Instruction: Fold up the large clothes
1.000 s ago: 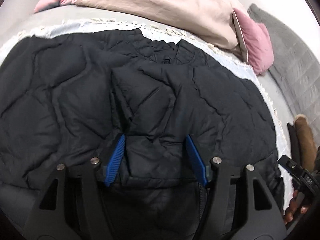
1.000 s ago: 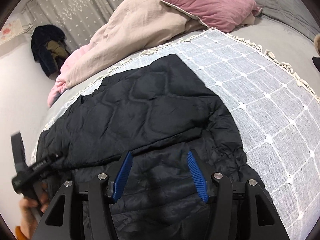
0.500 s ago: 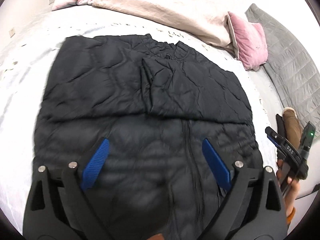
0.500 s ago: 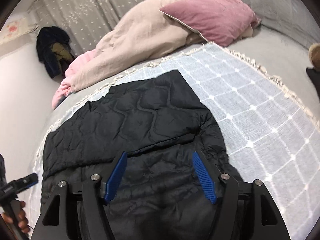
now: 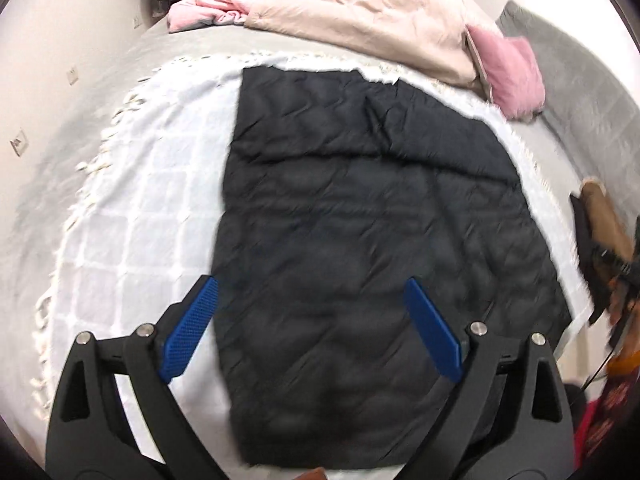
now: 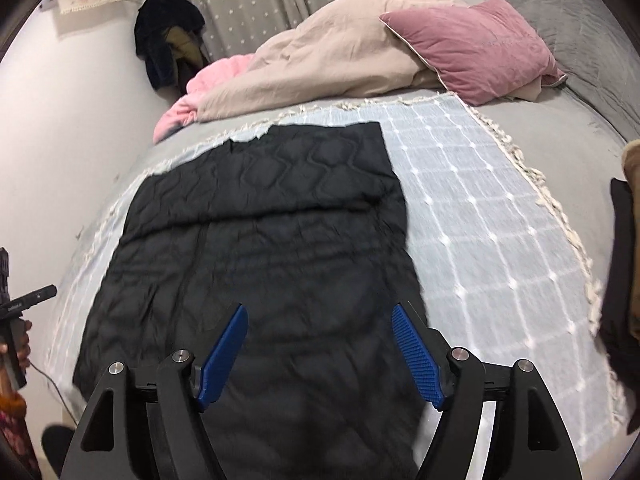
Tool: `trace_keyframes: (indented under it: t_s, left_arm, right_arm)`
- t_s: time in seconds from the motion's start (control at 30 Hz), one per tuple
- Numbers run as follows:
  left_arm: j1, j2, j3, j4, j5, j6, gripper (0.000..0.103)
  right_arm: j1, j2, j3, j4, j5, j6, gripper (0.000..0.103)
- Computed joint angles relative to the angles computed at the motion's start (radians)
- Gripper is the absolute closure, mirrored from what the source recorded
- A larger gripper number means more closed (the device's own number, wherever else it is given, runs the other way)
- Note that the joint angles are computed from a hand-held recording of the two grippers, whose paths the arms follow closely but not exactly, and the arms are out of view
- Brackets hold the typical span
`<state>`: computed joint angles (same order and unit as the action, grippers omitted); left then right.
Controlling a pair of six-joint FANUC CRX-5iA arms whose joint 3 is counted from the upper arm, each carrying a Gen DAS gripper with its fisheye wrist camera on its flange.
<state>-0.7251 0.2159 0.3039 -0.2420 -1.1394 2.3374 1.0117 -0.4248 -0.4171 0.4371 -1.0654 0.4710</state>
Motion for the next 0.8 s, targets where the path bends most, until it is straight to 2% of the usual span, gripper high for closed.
trace_keyframes:
  t_s: [0.1,0.17,0.23,0.33,0.47,0.67,0.8]
  left_arm:
    - [-0.01,-0.037,-0.056,0.006,-0.032,-0.025,0.009]
    - [0.004,-0.048,-0.095,0.053,-0.063,-0.046,0.009]
    - [0.021,-0.07,-0.154,0.103,-0.045,-0.047,0.009]
    - [0.053,-0.13,-0.284,0.185,0.044,-0.046,0.009]
    - [0.089,-0.202,-0.445,0.281,0.177,-0.051,0.009]
    - [0.119,-0.231,-0.57,0.392,0.283,-0.089,0.009]
    - [0.141,-0.236,-0.653,0.522,0.365,-0.191,0.009]
  right_arm:
    - [0.011,-0.062,-0.026,-0.038,-0.028,-0.008,0.026]
    - [0.015,-0.105,-0.055,-0.057,-0.04,-0.029,0.026]
    - [0.017,-0.139,-0.084,-0.074,-0.058,-0.051,0.026]
    - [0.01,-0.17,-0.112,-0.124,-0.074,-0.061,0.026]
    - [-0.036,-0.213,-0.149,-0.256,-0.041,-0.016,0.026]
    - [-0.095,-0.239,-0.193,-0.38,-0.002,0.025,0.026]
    - [-0.131,-0.241,-0.226,-0.426,0.049,0.011,0.026]
